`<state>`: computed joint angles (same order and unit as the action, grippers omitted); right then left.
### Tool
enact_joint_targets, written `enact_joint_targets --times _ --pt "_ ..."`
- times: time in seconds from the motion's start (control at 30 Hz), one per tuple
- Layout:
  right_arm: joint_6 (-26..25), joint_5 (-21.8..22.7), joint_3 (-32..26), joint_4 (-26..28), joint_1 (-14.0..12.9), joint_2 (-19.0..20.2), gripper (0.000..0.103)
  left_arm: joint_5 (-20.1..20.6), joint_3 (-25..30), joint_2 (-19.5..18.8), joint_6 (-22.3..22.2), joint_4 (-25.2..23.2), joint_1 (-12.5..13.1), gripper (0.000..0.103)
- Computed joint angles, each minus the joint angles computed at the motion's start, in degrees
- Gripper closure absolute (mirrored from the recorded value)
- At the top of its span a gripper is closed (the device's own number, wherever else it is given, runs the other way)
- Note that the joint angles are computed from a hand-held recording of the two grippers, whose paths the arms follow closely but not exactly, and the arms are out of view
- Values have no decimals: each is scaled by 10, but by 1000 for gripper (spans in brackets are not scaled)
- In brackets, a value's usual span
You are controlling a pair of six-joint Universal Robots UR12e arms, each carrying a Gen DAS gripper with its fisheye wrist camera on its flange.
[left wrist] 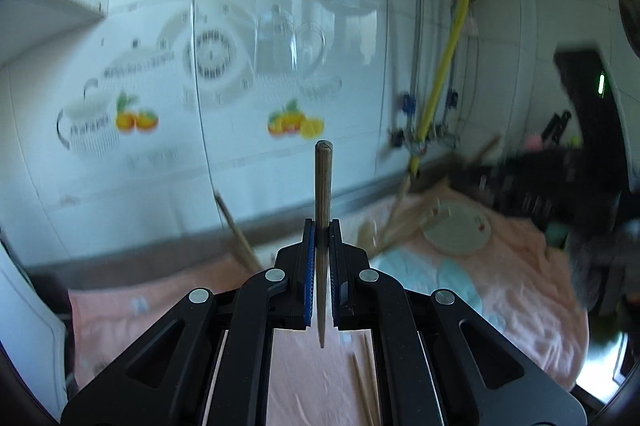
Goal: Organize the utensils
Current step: 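Lift both held chopsticks and carry them above the white holder, then insert both chopsticks into the white holder and open both tools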
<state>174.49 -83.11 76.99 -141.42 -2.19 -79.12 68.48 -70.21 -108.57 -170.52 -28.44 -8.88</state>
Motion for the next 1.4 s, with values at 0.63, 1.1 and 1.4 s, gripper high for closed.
enact_joint_targets --times 0.63,1.1,1.4 --pt "-39 -14 -42 75 3 39 96 63 111 -94 -73 20 -9 98" --pt "-6 2 -27 56 3 41 84 62 59 -65 -64 29 -3 58" --pt "0 -7 21 -6 7 3 68 51 -25 -9 -70 93 11 30"
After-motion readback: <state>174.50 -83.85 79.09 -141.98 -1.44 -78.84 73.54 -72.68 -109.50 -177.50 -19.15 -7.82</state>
